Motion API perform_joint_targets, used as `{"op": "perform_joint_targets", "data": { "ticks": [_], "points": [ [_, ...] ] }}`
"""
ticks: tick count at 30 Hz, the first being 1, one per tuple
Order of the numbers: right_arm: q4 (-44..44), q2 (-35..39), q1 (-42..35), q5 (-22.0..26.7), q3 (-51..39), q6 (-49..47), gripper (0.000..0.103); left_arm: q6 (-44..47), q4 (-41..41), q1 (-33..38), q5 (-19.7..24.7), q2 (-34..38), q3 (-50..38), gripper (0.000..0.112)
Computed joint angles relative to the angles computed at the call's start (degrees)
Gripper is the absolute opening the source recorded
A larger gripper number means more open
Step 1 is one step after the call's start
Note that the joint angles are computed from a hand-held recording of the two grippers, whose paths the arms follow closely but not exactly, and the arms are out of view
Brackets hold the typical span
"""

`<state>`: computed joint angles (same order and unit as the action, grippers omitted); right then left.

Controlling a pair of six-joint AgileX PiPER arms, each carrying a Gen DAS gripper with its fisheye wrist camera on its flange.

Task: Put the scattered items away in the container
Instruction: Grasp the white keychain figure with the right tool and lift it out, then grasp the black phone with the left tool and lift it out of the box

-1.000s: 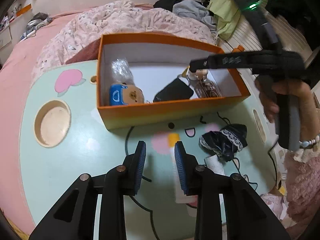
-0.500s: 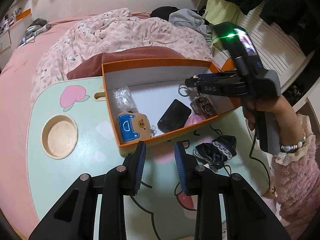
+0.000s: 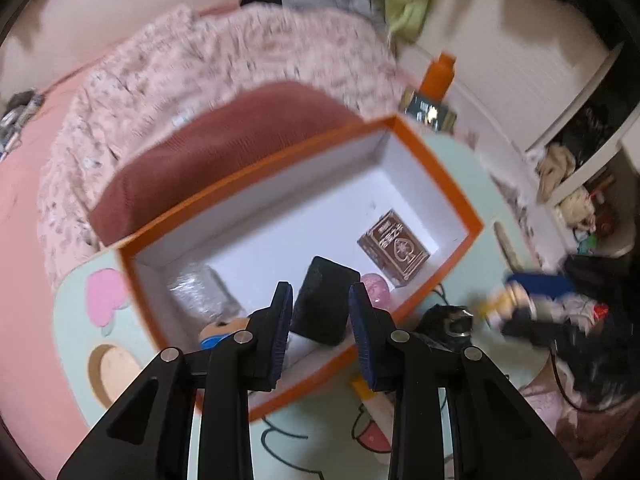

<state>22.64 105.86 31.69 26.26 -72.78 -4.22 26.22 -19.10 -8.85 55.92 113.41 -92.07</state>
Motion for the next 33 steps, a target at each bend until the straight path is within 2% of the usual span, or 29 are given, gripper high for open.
{"op": "perform_joint_targets", "data": {
  "ticks": [3, 7, 9, 14, 16, 18, 19, 21, 23, 25, 27, 31, 33],
  "points": [
    [6.9, 0.3, -0.8, -1.3, 4.1, -4.7, 0.033, -2.2, 2.8, -1.8, 3.5, 4.7, -4.4, 0.031],
    [12.0, 2.8, -0.3, -3.3, 5.7, -8.4, 0.033, -6.0, 8.4, -4.3, 0.7, 5.3, -3.0, 0.031],
    [14.6, 3.5, 0.2, -4.0, 6.3, -11.1, 0.033, -5.4, 7.3, -4.1, 1.0, 5.4, -3.2, 0.032],
    [5.1, 9.0, 3.0, -1.9, 1.7, -2.7, 0.034, -4.0, 4.3, -3.1, 4.4, 8.5, -7.3, 0.044],
    [4.0, 10.0, 4.1, -3.0, 1.4, -1.3, 0.036, -3.4, 2.6, -2.3, 6.1, 10.4, -9.3, 0.049],
    [2.7, 10.2, 4.8, -4.0, 1.3, 0.5, 0.040, -3.2, 1.2, -1.7, 7.8, 12.7, -11.7, 0.049],
    [3.3, 10.2, 4.8, -4.2, 1.2, 0.5, 0.044, -3.7, 2.3, -1.9, 7.8, 13.3, -12.2, 0.046],
    [6.4, 10.1, 4.2, -4.4, 1.5, -1.4, 0.047, -2.4, 3.9, -2.7, 5.7, 12.4, -10.6, 0.042],
    [7.6, 9.8, 3.8, -4.8, 1.9, -2.0, 0.047, -1.8, 3.5, -2.6, 6.1, 12.3, -10.5, 0.030],
    [5.8, 9.3, 3.7, -5.6, 2.4, 0.1, 0.047, -2.6, 3.6, -2.6, 5.6, 11.8, -9.9, 0.029],
    [6.2, 8.3, 3.5, -6.6, 3.3, 0.0, 0.047, -2.3, 4.0, -2.5, 2.1, 9.1, -6.6, 0.029],
    [8.7, 5.3, 3.0, -8.5, 5.6, -2.6, 0.047, 3.1, -4.1, 1.6, 0.6, 1.7, -0.9, 0.029],
    [7.0, 4.1, 2.9, -8.5, 5.6, -1.2, 0.047, 6.2, -7.7, 3.8, -0.2, -2.9, 2.8, 0.029]
  ]
}}
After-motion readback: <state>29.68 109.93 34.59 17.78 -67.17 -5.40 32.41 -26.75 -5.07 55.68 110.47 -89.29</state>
